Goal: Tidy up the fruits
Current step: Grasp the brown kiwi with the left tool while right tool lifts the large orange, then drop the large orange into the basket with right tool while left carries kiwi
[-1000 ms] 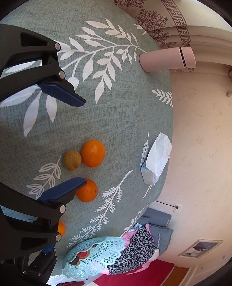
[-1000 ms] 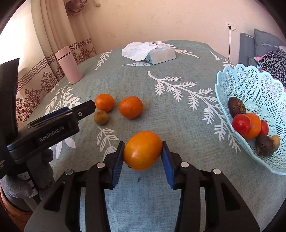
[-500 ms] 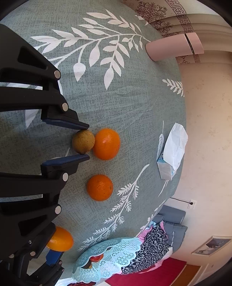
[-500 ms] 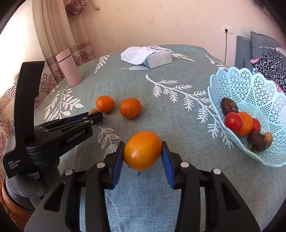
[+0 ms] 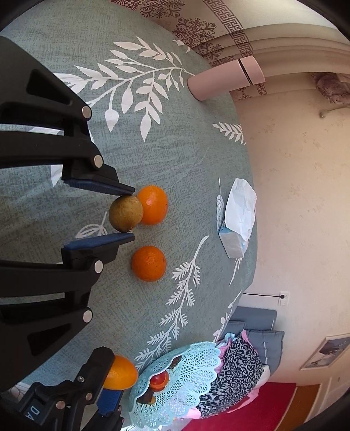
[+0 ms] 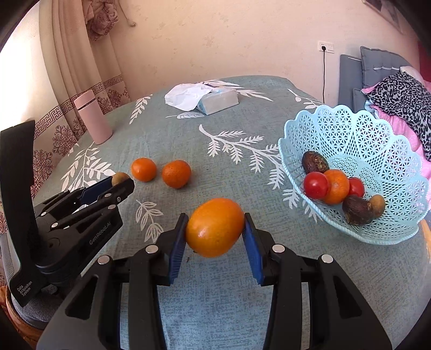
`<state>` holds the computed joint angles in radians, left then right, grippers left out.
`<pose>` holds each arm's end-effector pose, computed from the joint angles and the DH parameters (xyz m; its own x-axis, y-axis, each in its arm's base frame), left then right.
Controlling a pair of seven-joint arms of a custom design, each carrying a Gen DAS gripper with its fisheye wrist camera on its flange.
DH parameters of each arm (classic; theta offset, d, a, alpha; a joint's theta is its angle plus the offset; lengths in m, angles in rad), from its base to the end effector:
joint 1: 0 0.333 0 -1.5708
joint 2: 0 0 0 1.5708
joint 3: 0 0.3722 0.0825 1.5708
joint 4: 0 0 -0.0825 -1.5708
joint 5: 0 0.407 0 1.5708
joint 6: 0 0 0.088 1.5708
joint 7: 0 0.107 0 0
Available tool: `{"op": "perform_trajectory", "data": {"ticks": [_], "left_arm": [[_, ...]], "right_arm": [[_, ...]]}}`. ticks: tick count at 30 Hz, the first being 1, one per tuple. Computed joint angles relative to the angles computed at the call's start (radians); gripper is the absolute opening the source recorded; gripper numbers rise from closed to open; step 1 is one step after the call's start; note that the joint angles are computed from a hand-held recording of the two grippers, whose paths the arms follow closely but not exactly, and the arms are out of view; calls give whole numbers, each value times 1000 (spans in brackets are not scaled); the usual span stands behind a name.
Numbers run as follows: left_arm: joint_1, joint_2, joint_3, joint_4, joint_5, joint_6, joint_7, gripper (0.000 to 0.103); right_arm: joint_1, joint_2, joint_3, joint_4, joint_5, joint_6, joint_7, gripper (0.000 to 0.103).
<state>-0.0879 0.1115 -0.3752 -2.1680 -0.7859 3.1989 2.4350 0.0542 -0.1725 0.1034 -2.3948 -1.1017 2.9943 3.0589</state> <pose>0.5745 -0.2045 0.4775 -0.4591 -0.8871 -0.0465 -0.5291 0.3152 -0.7878 0.4887 0.1441 0.4847 -0.1949 -0.9621 -0.1905 -0.6215 0.2714 -0.7349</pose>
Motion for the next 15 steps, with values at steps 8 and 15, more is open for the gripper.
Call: {"op": "perform_trajectory", "data": {"ticks": [8,15], "left_arm": [[10,-8,-32,-2,-91,8,94,29],[-5,-8,-22,-2,-115,13,120,29]], "right_arm": [[-39,-52,4,-18,-74,-33,97,42],[-71,-100,-3,-45,-107,-74,147,42]]}}
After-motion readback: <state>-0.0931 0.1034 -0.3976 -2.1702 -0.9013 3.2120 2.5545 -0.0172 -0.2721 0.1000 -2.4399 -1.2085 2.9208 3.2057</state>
